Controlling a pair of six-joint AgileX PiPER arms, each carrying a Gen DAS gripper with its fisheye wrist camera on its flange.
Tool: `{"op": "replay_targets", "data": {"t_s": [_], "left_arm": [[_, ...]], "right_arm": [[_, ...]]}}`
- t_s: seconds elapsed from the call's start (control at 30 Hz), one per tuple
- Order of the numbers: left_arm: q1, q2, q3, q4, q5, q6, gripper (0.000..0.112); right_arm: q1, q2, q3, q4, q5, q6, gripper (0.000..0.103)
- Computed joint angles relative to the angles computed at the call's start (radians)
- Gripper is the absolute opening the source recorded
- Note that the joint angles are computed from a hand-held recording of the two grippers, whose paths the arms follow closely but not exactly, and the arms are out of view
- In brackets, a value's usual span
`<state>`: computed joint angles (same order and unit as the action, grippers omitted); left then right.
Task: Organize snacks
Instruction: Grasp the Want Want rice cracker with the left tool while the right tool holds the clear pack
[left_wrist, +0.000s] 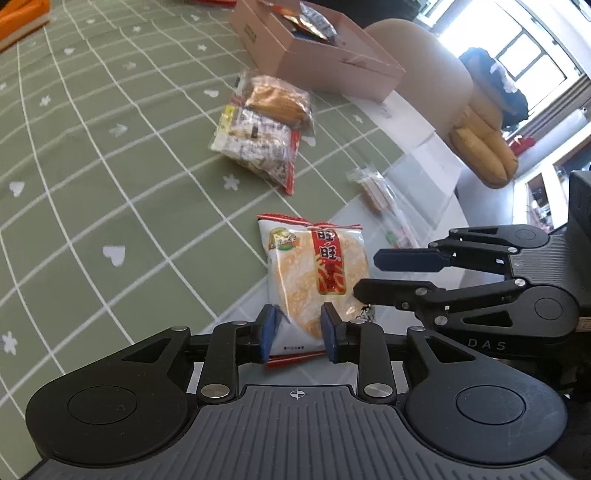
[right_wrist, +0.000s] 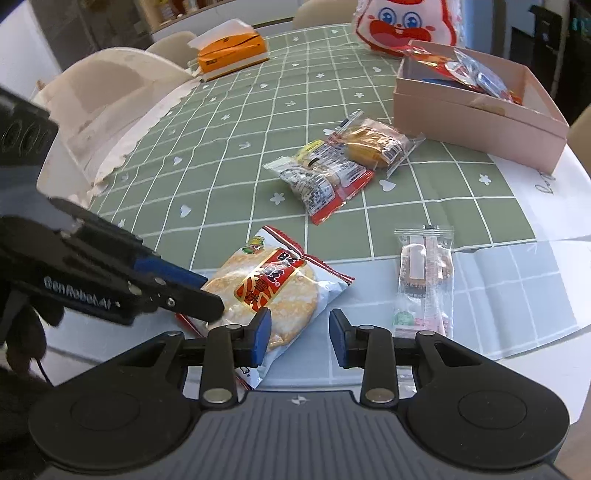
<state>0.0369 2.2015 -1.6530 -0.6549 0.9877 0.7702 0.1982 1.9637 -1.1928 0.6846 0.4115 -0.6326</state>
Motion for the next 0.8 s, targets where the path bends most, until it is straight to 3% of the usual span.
{"op": "replay_targets", "data": {"t_s": [0.13,0.37,0.57,0.7,0.8], "left_arm": [[-0.005,0.019,-0.037,0.012,-0.058,-0.035,0.04],[0.006,0.142,-0.237,-0.006,-0.081,-0.123,0.038],[-0.044,-0.018,-0.051,0.026,-0.208,-0.006,0.038],[-0.139,-0.054,0.028,0.179,-0.312,-0.065,0.038],[-0.18,-0.057,0.051,0.247,-0.338,-0.102,0.041]], "right_arm": [[-0.002,0.055,-0.075,0.049,0.033,-0.017,0.033],[0.011,0.191,-0.299,-0.038,0.08,0.133,0.033],[-0.01,0.154,-0.3,-0.241,0.012,0.321,0.034],[-0.051,0.129,-0.26,-0.392,-0.032,0.451,0.042],[-0.069,0.141,-0.243,-0.496,-0.044,0.557,0.042]]}}
